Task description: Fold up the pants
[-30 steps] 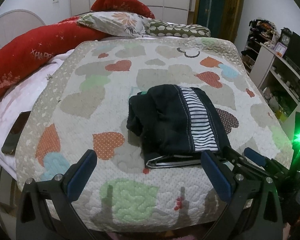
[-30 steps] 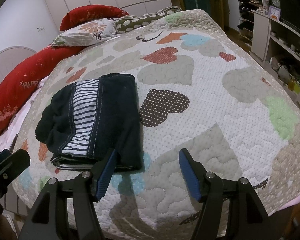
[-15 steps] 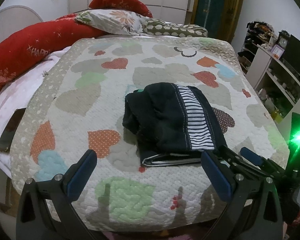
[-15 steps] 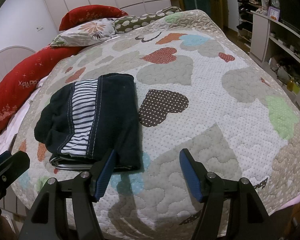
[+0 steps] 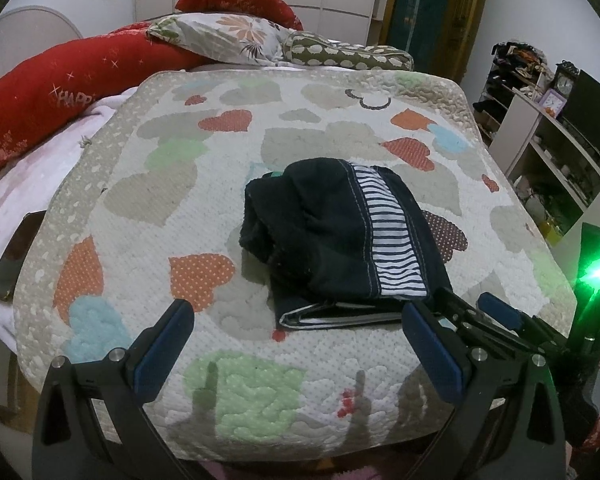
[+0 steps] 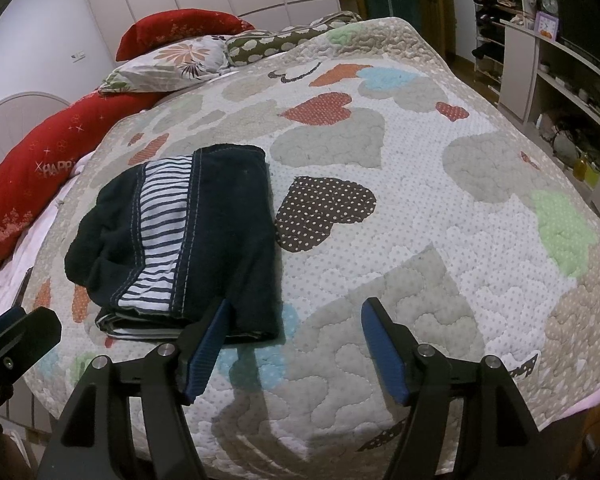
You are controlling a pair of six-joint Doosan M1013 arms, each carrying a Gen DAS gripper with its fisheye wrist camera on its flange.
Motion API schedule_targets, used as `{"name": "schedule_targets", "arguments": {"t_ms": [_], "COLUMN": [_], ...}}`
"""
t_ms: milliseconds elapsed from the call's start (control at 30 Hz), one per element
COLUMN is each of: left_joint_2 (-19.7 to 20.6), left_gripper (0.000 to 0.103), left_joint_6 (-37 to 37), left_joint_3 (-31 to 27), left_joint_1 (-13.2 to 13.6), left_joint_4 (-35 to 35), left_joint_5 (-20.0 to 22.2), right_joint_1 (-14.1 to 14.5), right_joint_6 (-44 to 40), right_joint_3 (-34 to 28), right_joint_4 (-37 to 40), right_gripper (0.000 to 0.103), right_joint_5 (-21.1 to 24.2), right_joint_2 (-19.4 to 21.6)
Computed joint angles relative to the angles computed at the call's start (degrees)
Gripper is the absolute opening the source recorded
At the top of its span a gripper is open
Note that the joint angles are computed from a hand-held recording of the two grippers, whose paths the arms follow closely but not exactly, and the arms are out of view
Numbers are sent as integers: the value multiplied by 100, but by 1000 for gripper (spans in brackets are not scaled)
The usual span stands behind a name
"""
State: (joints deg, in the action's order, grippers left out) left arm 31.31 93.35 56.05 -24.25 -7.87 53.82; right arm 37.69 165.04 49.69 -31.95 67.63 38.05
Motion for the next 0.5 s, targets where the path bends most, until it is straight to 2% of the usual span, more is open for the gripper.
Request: {"name": "schedule_targets", "arguments": {"t_ms": [500], "left_joint_2": [3], "left_gripper": [103], "left_joint_6": [3], "left_joint_3": [23], "left_joint_1": [4], "left_joint_4": [-6], "left_joint_5": [-3], "right_joint_1": [-2], "right_joint_6": [-8], "right_joint_3": [-11], "right_joint_4": [2], "right_gripper": [74], "right_joint_5": [4], "right_joint_2": [8]}}
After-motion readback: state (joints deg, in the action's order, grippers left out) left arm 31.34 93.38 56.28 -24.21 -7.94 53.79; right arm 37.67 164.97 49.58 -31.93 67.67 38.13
